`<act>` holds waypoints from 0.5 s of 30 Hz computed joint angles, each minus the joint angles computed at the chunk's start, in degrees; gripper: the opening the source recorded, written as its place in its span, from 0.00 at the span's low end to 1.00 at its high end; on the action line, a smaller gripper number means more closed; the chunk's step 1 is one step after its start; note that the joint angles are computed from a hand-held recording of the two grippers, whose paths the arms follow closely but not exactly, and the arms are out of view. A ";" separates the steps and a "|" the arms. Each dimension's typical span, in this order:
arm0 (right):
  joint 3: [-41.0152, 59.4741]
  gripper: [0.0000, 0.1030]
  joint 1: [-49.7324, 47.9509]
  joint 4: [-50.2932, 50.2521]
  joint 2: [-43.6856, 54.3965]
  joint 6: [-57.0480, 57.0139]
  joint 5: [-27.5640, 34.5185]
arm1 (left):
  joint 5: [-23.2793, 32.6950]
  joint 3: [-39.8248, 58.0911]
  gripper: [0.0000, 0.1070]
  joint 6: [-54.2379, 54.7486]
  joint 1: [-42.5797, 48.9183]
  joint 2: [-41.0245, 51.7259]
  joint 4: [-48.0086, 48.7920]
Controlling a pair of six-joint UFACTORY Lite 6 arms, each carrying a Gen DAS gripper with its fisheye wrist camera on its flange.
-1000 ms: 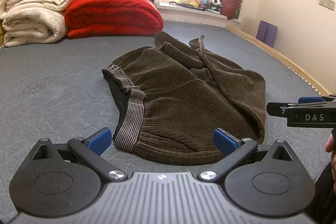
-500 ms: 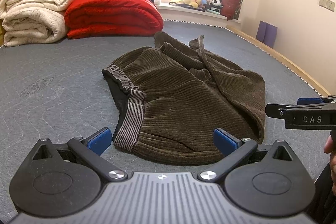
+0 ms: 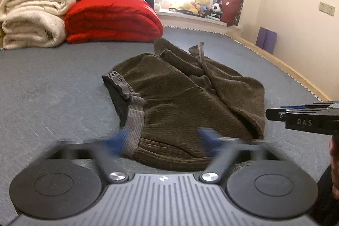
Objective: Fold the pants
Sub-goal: 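Grasp the grey waistband with the left tool while the right tool grasps the waistband beside it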
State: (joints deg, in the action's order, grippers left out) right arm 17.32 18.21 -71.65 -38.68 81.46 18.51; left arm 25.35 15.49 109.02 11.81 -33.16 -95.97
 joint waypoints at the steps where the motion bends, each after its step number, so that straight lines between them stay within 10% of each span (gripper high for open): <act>1: 0.00 0.32 -0.07 -0.07 -0.09 -0.22 -0.38 | 0.68 1.54 0.12 -2.59 0.84 1.94 3.24; 15: 6.69 0.32 9.65 -27.04 17.49 25.36 -4.64 | 13.33 45.88 0.04 -15.38 9.00 50.38 20.85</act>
State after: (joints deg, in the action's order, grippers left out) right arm 24.01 27.86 -98.69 -21.19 106.82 13.87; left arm 38.68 61.37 93.64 20.81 17.22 -75.12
